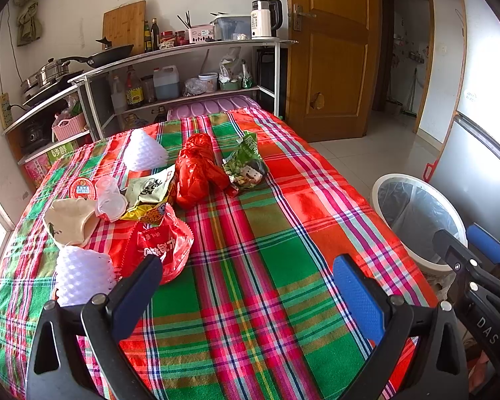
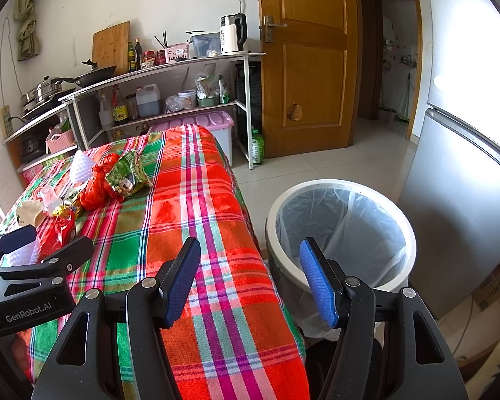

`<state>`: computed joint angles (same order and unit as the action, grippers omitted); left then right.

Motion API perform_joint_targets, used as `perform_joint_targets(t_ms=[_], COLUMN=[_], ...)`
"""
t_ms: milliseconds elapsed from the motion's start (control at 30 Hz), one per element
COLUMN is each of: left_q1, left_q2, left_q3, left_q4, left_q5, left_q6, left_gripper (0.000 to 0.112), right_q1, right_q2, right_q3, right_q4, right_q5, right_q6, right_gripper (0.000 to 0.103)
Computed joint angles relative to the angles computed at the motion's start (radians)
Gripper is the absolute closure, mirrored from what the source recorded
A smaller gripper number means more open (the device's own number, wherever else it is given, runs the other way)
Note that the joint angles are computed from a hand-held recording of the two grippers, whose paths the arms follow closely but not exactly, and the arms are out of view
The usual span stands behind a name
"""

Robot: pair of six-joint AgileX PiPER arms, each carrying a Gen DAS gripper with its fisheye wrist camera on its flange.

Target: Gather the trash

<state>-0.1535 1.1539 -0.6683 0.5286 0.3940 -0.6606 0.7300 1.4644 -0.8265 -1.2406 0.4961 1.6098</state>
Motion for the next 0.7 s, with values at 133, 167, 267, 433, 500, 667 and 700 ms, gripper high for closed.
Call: perform_joint_targets(t_ms=[133,167,267,433,500,667,700], left_q1=[0.002,0.000,0.002,0.001,-0.001,-0.001,-0.002], left_q2=[0.000,0.002,0.002,0.001,0.002,0.002,0.002], left_q3=[0.000,0.000,0.000,0.001,-0.001,-0.001,-0.001], left_q4=[-0.003,-0.002,-0.003,0.005,0.008,0.008,0.008], left_q5=[0.000,-0.001,0.002,0.002,0.004,0.004,0.005], left_q6=[0.002,0.003,0.006,-0.003,-0.005,-0.005,-0.005], left_gripper=[0.009,0.009,0.009,0.009,0.009,0.009,0.009], right_q1=[0.000,0.000,0.000,0.000,0.000,0.000,0.000], right_q2=[0.000,-0.001,-0.001,-0.002,-0.002,-0.003,-0.003], right_q3=[0.000,0.001,0.001,0.002,0.001,0.001,0.001], right_q4=[0.001,-0.001,-0.001,0.001,0.001,0.001,0.001], right_q5=[0.000,0.000,0.000,0.001,0.000,0.000,0.000], right_q6=[-0.001,0.000,0.001,-0.001,-0.001,-0.002,-0.002], right_gripper=[0.040,0.040,0.040,0.040,0.040,0.040,0.040])
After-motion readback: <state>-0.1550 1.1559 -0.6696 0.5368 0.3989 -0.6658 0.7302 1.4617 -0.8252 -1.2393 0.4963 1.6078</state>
